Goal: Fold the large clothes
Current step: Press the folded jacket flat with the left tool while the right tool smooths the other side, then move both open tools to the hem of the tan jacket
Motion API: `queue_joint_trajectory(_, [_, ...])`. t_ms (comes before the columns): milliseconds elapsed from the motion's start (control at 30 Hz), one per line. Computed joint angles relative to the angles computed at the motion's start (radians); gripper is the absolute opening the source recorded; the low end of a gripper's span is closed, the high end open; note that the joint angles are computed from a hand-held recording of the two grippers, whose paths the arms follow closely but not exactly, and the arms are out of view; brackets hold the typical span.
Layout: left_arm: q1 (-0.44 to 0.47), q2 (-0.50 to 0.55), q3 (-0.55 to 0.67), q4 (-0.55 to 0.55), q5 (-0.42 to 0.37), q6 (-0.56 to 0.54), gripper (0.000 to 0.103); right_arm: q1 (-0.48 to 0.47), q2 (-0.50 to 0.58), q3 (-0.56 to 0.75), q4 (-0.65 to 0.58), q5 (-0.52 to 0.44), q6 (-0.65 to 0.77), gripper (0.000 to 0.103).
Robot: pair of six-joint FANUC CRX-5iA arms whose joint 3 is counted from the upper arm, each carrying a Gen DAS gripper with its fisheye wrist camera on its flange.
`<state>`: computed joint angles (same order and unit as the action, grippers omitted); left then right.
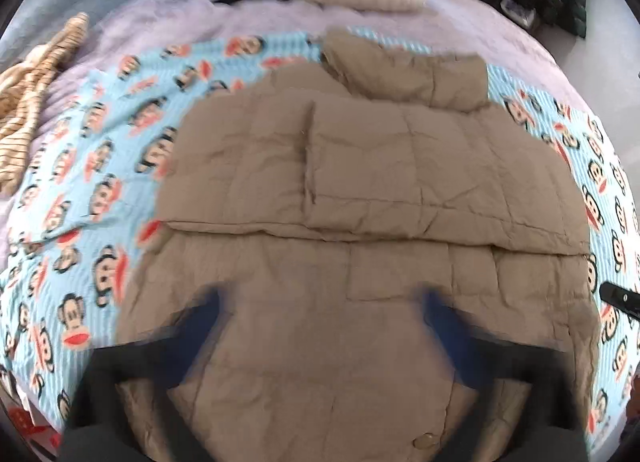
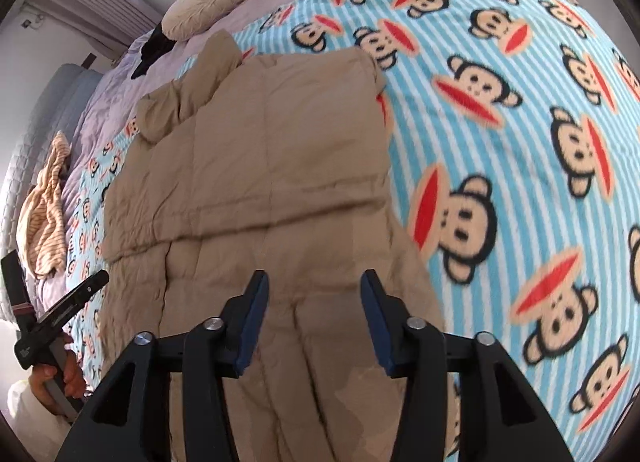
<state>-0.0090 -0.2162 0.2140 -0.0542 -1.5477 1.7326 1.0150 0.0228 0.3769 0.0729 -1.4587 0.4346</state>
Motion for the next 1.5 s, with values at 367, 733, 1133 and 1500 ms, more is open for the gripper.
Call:
queue_joint_trajectory(367, [0.011,-0.063,-0.043,-0.002,-0.082,-0.050,0.103,0.077,-0.016,-0.030,0.025,0.007,-0.096,0.063])
queue_joint_trajectory(733, [0.187,-0.193,-0.100,0.069,-0.157,-0.203,0.103,0.231,-0.022,-0.044,0.158,-0.006,-0.311,0.087])
queue_joint_trajectory(1133, [0.451,-0.333,-0.191,0.184,-0.231,-0.439,0.103,0.387,-0.031,-0.082,0.256,-0.002,-0.540,0.097])
queue_joint_trajectory(1500, [0.633,-0.392,-0.203,0.258,-0.324,-0.577,0.103,0.499,-0.033,-0.062,0.323,-0.050,-0.690,0.103])
